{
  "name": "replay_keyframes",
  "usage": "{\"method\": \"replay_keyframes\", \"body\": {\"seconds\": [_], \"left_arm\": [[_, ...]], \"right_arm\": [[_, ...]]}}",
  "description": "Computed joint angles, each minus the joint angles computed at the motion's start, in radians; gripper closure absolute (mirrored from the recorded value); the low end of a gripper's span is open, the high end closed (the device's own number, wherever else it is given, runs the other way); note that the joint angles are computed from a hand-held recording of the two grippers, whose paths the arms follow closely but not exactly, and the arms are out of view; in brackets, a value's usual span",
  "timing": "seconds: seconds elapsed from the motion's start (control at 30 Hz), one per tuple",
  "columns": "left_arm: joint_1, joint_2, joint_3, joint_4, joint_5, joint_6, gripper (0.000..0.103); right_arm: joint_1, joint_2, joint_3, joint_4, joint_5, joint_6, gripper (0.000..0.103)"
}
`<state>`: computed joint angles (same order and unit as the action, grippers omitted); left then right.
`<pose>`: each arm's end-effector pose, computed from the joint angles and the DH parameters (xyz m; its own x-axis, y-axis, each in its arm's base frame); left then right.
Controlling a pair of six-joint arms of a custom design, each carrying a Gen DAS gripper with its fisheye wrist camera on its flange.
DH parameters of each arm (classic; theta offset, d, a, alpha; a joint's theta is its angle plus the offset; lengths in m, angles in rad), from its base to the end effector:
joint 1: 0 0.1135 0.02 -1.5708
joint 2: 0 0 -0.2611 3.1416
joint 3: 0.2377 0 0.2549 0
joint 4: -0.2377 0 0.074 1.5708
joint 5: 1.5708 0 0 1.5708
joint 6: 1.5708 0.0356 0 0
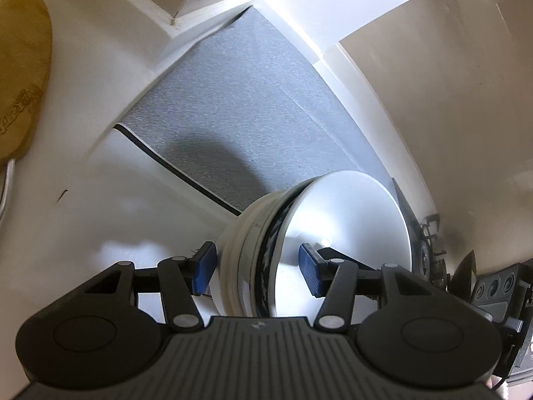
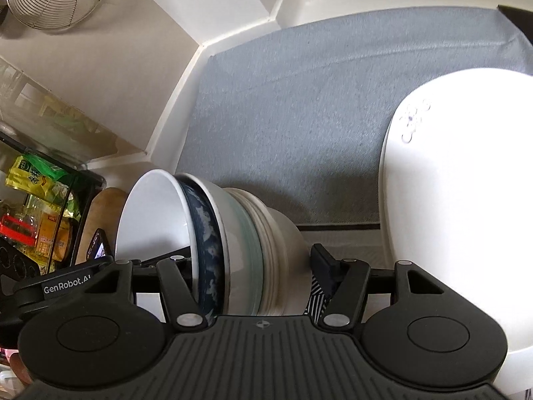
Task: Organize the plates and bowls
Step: 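Lift the stack with both grippers and carry it toward the stove, then lower the stack onto the large white floral plate with both grippers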
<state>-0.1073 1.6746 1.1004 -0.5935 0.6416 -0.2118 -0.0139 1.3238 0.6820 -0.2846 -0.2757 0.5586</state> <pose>0.3237 -0.0563 0.1947 -0.9612 -0.0658 -0.2678 0.1198 0.7749 -0.6207 0.2557 0.0061 0.1799 -0.7574 0.5206 -0.3941 0.2964 0.8119 0.5029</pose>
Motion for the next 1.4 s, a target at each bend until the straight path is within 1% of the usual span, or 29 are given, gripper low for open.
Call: {"method": "replay_keyframes", "body": {"seconds": [0.13, 0.33, 0.47, 0.57, 0.73, 1.03, 1.4], "left_arm": [[0.006, 0.007, 0.001, 0.007, 0.008, -0.014, 0.044], [-0.003, 0.000, -0.025, 0.040, -0.026, -0.069, 0.043], [-0.015, -0.013, -0.037, 0.066, -0.031, -0.121, 0.043], [-0.031, -0.021, -0.036, 0.076, -0.034, -0.138, 0.043], [-0.059, -0.022, -0.030, 0.099, -0.031, -0.161, 0.042], [-0.112, 0.003, -0.013, 0.133, -0.027, -0.170, 0.042], [-0.198, 0.058, 0.072, 0.154, -0.023, -0.191, 0.042]], "right_arm": [[0.001, 0.008, 0.027, -0.035, 0.011, -0.026, 0.039], [-0.040, 0.082, 0.080, -0.058, -0.052, -0.099, 0.039], [-0.065, 0.104, 0.123, -0.101, -0.072, -0.153, 0.039], [-0.086, 0.107, 0.148, -0.129, -0.079, -0.181, 0.039], [-0.121, 0.082, 0.164, -0.162, -0.075, -0.213, 0.039], [-0.198, 0.019, 0.148, -0.194, -0.079, -0.239, 0.039], [-0.330, -0.081, 0.125, -0.246, -0.105, -0.290, 0.040]]}}
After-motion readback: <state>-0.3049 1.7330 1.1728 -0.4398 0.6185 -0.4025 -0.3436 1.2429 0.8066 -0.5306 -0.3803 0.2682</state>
